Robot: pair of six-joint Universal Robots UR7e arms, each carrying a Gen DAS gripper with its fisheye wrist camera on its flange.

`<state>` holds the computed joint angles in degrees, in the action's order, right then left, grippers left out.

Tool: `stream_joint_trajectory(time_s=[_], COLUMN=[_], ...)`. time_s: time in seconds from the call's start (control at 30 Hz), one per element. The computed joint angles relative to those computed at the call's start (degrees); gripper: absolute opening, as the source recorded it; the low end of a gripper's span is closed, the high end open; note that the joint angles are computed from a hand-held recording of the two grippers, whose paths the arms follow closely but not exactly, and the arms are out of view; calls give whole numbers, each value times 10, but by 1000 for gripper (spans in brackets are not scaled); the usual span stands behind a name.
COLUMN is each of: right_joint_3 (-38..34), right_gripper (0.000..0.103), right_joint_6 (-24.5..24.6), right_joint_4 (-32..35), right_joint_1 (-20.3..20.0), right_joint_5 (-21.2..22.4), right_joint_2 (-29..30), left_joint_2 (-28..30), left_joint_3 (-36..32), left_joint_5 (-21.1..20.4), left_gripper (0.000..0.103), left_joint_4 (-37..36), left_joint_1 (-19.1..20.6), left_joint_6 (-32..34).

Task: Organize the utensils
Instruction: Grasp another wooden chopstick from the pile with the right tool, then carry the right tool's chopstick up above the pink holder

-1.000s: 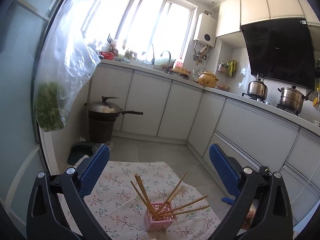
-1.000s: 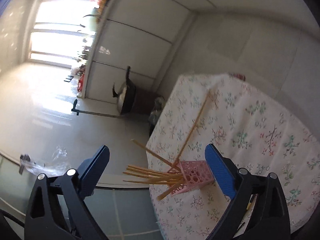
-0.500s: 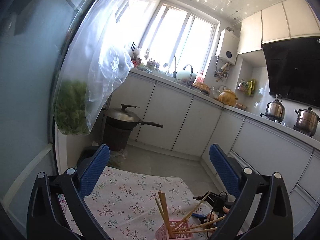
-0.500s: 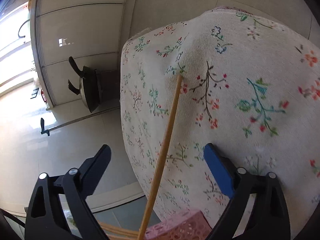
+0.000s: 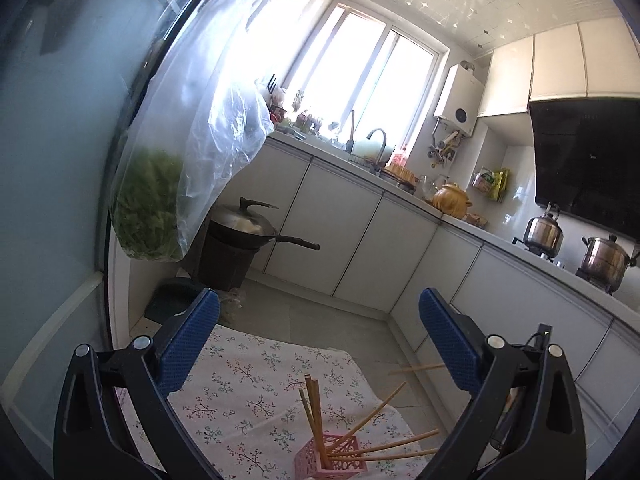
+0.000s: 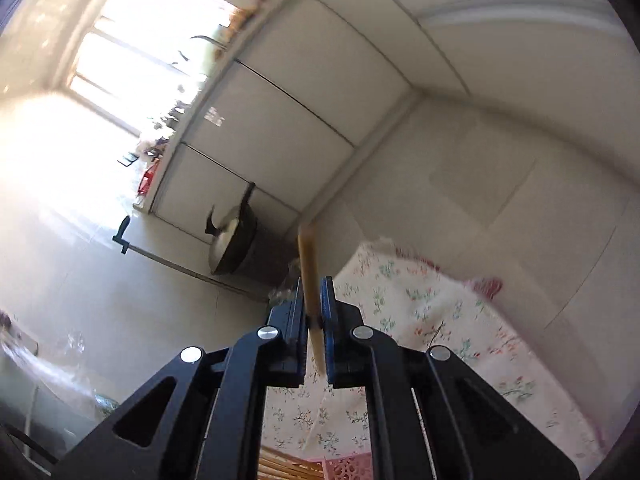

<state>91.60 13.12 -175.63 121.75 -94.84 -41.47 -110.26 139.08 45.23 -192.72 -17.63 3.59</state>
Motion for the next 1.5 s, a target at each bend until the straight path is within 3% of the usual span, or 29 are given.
stream_joint_trajectory(time_s=[0.13, 0.27, 0.4, 0.67, 0.8, 0.93, 1.07, 1.5], right_joint_3=[41, 58, 76, 142, 153, 145, 127, 88], right_gripper=[7, 6, 6, 6, 6, 6, 6, 6], right_joint_6=[-63, -84, -81, -67, -74, -85, -135, -161], right_joint_4=[-52, -63, -65, -69, -74, -83, -141, -195], right_joint_1=[76, 140, 172, 189, 197, 198, 211, 197], right_joint_5=[-81, -142, -154, -138, -157, -176, -222, -233], right_joint_2=[-61, -75, -78, -116, -115, -89, -44, 40], left_joint_2=[-14, -23, -25, -30, -26, -21, -25, -52], left_joint_3=[-11, -17, -25, -32, -32, -36, -36, -27], left_joint_5=[31, 58, 70, 74, 74, 68, 66, 84], left_gripper=[96, 96, 96, 96, 96, 96, 96, 96], left_joint_4=[24, 55, 74, 65, 65, 56, 53, 51], left_joint_1=[-46, -89, -115, -132, -131, -124, -117, -110], left_joint_6=[-42, -79, -92, -87, -90, -81, -74, -70])
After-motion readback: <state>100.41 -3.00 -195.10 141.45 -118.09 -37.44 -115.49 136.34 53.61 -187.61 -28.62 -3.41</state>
